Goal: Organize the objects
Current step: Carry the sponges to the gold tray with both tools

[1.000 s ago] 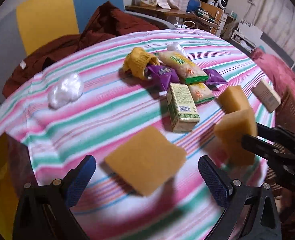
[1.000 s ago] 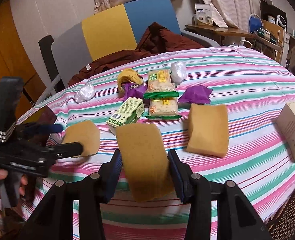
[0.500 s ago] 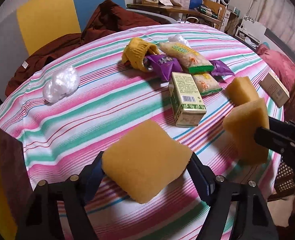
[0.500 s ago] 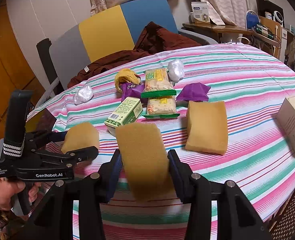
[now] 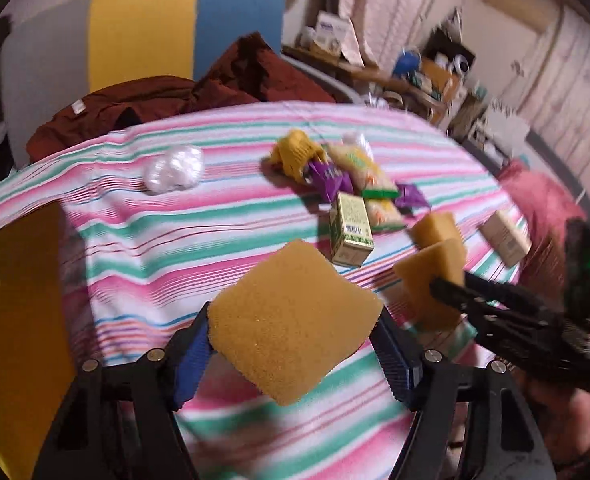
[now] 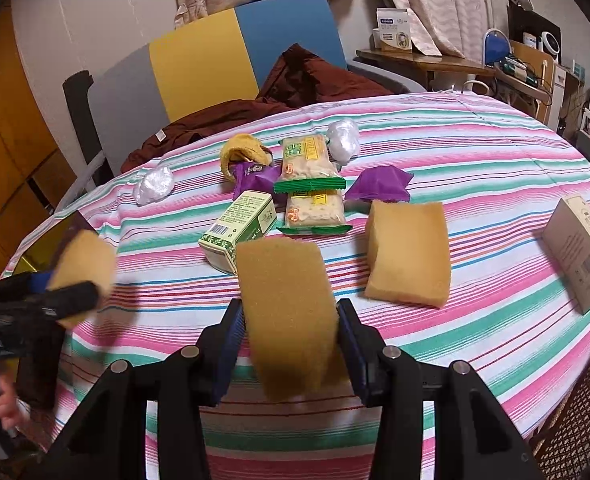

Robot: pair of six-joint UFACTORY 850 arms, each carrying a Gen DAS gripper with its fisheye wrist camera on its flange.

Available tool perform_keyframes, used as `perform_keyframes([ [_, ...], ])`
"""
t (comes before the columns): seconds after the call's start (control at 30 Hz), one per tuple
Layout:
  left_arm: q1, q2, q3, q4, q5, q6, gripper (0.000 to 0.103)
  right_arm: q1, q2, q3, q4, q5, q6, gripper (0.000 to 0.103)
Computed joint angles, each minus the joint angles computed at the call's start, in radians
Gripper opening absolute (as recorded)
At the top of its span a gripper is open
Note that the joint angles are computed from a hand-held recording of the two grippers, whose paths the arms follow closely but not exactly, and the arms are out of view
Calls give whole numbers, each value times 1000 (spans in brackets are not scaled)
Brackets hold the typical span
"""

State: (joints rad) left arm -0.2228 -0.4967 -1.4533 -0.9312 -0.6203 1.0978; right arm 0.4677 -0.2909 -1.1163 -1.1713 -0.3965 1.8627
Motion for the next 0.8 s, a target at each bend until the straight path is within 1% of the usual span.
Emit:
perform_keyframes([
  [0.17, 64, 61, 65, -72, 10, 35, 75, 8, -4, -12, 21, -19, -9, 46],
  [0.27, 103, 88, 96, -92, 31, 55, 75, 9, 0, -13, 14, 6, 13, 46],
  [0.4, 171, 121, 137, -121, 50, 74, 75, 26, -12, -40, 21, 15, -15, 46],
  [0.47, 196, 130, 152, -122, 75, 74, 76, 35, -14, -51, -11, 43, 2, 46],
  [0.6, 249, 144, 187, -98, 150, 53, 76, 55, -25, -84, -72, 96, 26, 46],
  [0.73, 297, 139, 201, -64, 188, 1, 76, 83, -49, -142, -151, 149, 57, 46],
  [0.8, 316, 136, 209, -27, 213, -41, 76, 95, -63, -172, -164, 168, 56, 46],
])
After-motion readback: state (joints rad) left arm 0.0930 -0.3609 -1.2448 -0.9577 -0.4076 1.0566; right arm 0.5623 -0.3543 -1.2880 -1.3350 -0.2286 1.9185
